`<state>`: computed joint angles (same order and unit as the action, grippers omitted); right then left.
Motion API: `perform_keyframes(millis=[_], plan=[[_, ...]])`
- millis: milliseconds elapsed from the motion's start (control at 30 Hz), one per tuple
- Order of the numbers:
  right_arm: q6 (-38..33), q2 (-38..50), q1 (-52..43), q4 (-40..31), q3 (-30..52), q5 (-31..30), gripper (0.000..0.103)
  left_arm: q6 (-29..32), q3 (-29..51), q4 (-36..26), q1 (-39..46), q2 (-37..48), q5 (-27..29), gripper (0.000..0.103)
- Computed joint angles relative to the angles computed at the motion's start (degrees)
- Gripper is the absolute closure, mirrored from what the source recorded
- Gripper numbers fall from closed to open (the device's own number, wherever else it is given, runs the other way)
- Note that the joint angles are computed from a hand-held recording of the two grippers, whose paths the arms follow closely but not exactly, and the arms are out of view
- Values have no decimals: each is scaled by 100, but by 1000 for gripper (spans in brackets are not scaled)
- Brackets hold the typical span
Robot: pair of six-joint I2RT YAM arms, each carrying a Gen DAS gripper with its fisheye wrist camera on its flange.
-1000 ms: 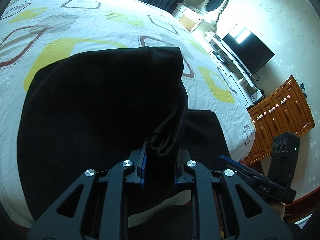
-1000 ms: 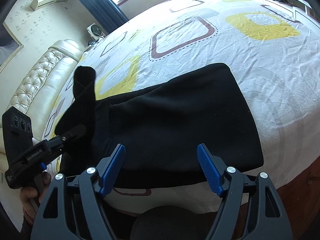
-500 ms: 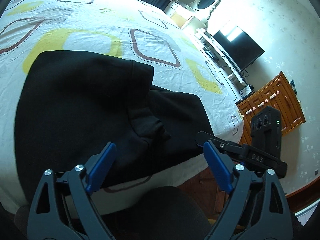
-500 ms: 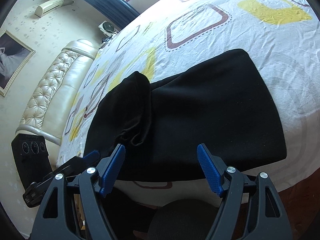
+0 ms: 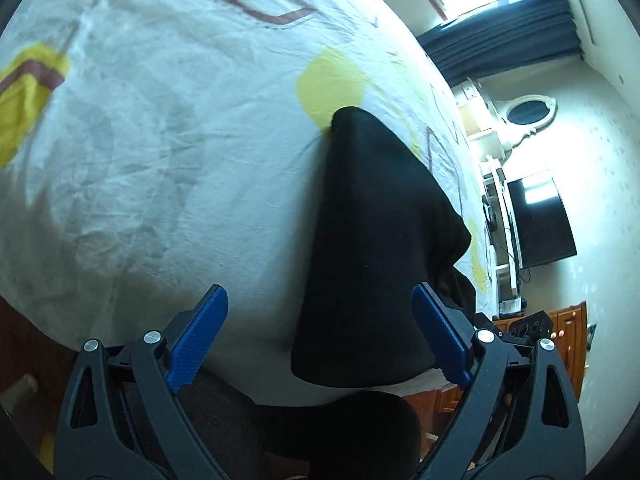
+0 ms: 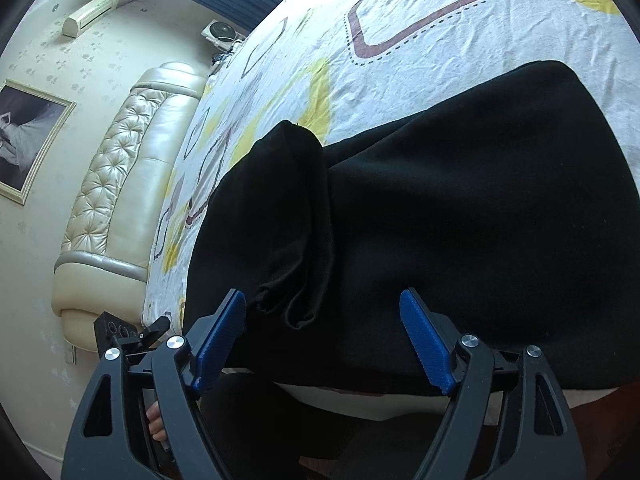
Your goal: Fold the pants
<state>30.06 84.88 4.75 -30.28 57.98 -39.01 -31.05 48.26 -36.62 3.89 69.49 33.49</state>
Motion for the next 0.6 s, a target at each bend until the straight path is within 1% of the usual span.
perform_keyframes(millis=[100,167,233,267,300,367,400,467,500,533,600], plan=[[17,310,138,78,261,-80,23,-72,-33,-46,59,202,-2,10],[198,482,212,280,321,-275,23,-180,-100,10,138,303,168,10],[388,630,301,478,356,-428,25,-248,-150,55,215,322,280,10],[450,714,349,547,387,-531,25,-247,-147,41,189,303,253,10],[485,776,415,572,428,-547,28,-225,-132,29,157,290,206,10],[481,893,568,490,567,-474,37,-138,-81,-9,105,259,78,10],[495,913,656,444,618,-429,49,-119,-62,-34,60,222,15,10],[362,1015,784,211,812,-217,63,-53,-13,-61,-8,201,-93,10],[242,1032,813,86,871,-134,79,-24,6,-71,-34,186,-155,10],[217,1047,802,74,872,-205,84,-41,37,-63,-93,187,-220,10],[283,918,777,178,782,-246,87,-12,47,-90,-116,162,-237,10]])
